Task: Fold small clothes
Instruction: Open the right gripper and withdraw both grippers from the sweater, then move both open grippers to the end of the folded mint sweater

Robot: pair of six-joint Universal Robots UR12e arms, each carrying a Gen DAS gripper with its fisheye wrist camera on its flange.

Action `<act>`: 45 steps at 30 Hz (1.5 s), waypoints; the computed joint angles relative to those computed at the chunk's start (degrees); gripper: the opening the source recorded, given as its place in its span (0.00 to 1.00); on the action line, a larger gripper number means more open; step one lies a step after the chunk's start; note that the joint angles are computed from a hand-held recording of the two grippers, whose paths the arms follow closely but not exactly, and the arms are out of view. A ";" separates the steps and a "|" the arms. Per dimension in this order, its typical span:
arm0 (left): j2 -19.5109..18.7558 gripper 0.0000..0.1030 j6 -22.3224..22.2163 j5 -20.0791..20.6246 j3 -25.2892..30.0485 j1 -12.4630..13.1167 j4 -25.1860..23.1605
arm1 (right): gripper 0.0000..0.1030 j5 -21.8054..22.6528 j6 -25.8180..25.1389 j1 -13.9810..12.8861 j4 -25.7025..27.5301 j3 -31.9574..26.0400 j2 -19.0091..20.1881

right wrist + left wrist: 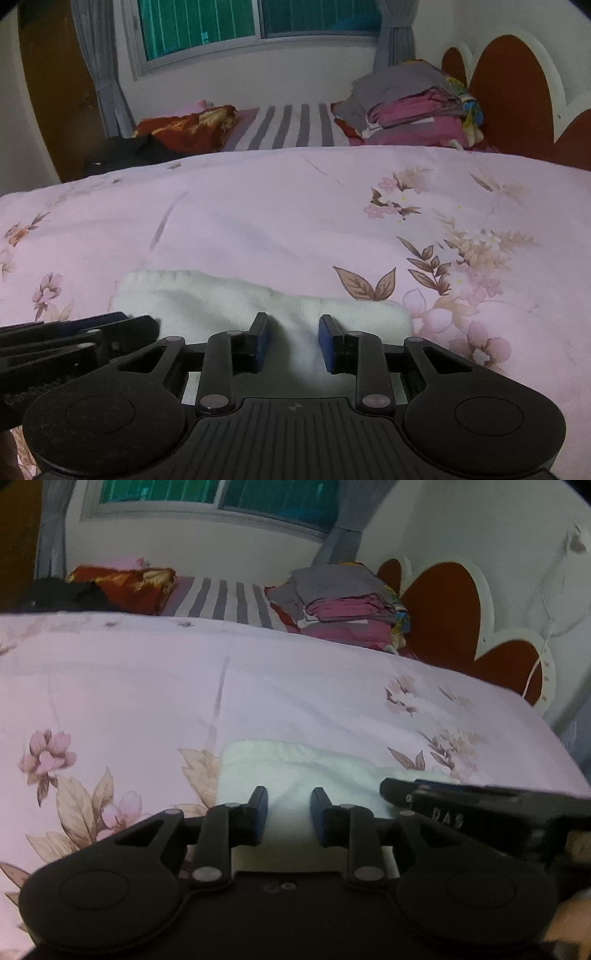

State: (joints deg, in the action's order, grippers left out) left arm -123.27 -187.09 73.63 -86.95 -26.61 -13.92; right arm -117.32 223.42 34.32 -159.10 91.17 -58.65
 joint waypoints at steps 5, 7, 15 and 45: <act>-0.29 0.31 0.59 1.00 0.47 -0.32 -0.43 | 0.27 -1.22 1.46 0.25 -1.19 0.41 -0.35; -0.07 0.31 -0.02 1.09 0.66 -0.30 -1.31 | 0.27 -0.61 1.19 -0.06 1.18 0.05 -0.16; 1.31 0.32 0.08 2.03 0.01 -0.38 -2.19 | 0.28 -1.49 3.81 0.74 0.03 2.07 -2.73; 8.87 0.44 4.05 2.15 -10.96 -0.40 -0.43 | 0.28 -4.50 6.53 6.17 2.55 8.38 -7.57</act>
